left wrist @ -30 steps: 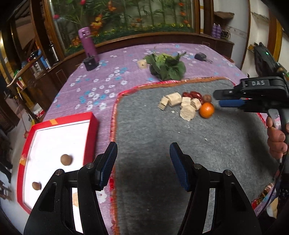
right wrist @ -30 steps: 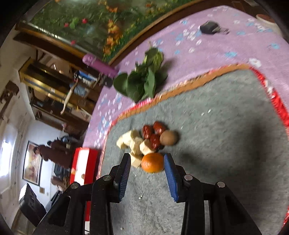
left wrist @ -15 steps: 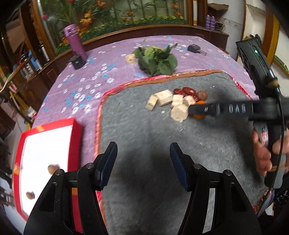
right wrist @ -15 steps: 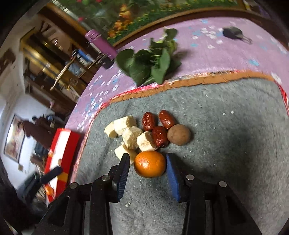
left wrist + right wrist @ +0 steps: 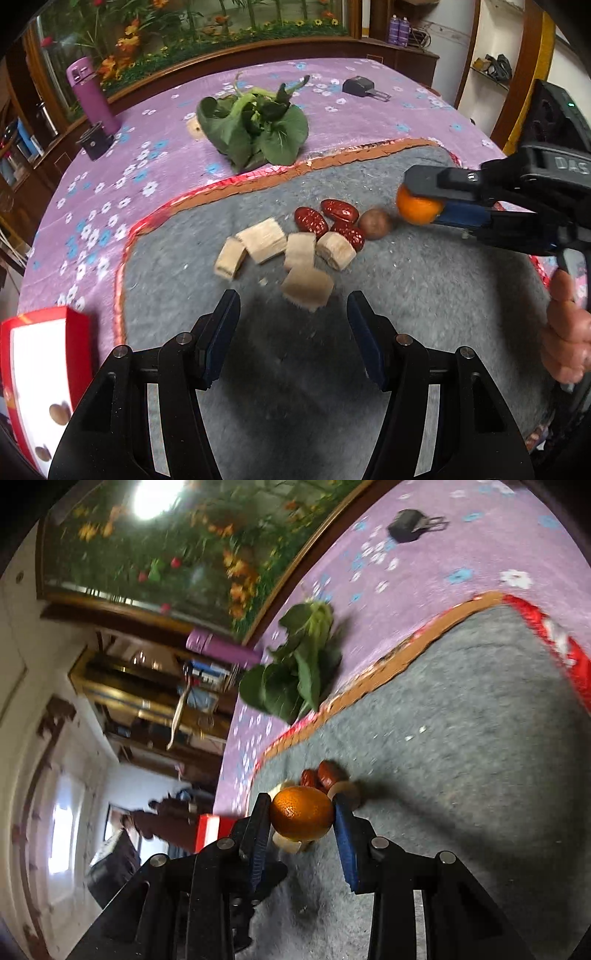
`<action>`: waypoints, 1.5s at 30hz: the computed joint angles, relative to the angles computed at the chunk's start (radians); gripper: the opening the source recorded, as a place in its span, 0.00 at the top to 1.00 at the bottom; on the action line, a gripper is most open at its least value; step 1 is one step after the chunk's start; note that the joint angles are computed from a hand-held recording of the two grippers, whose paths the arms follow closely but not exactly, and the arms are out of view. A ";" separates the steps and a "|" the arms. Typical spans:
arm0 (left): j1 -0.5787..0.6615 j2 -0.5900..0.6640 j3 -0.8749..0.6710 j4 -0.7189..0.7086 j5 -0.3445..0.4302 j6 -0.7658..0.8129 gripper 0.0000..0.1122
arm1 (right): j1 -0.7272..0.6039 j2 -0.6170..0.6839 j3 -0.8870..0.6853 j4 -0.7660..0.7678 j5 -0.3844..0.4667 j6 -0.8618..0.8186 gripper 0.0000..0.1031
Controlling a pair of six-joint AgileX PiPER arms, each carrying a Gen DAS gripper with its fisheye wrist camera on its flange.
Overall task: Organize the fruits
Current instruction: 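Grasp an orange with the right tool while the left tool grasps a wooden block, then carry the orange and wooden block over the white tray and open both tools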
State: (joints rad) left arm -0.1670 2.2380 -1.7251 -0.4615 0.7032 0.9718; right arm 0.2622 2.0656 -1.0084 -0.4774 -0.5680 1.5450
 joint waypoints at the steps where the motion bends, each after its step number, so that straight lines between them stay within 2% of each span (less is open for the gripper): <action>1: -0.005 0.013 -0.019 0.008 0.006 -0.015 0.46 | 0.000 0.001 0.001 0.004 -0.009 0.004 0.68; 7: -0.023 0.083 -0.108 0.037 0.052 -0.075 0.49 | 0.002 0.000 0.016 0.016 -0.035 0.002 0.68; 11: -0.024 0.117 -0.145 0.019 0.073 -0.085 0.58 | 0.004 0.001 0.003 0.009 -0.025 0.013 0.68; 13: -0.022 0.117 -0.142 0.001 0.064 -0.074 0.62 | 0.005 0.000 0.001 0.011 -0.017 0.011 0.68; 15: -0.018 0.113 -0.130 -0.025 0.062 -0.043 0.71 | 0.005 0.000 -0.004 0.012 -0.009 0.015 0.68; 16: -0.017 0.106 -0.115 -0.032 0.050 -0.031 0.72 | 0.005 -0.001 -0.003 0.017 -0.007 0.011 0.68; 24: 0.009 0.050 -0.008 -0.109 -0.001 0.025 0.72 | 0.009 -0.012 0.011 0.067 -0.012 -0.048 0.68; 29: 0.065 -0.054 0.148 -0.195 -0.068 0.127 0.72 | 0.016 -0.007 -0.006 0.061 0.023 -0.047 0.68; 36: 0.178 -0.166 0.303 -0.320 -0.117 0.276 0.71 | 0.029 -0.006 -0.017 0.115 0.083 -0.096 0.68; 42: 0.294 -0.220 0.344 -0.427 -0.150 0.379 0.71 | 0.060 -0.019 -0.022 0.287 0.149 -0.275 0.68; 45: 0.340 -0.234 0.350 -0.486 -0.192 0.433 0.71 | 0.079 -0.022 -0.028 0.387 0.166 -0.383 0.68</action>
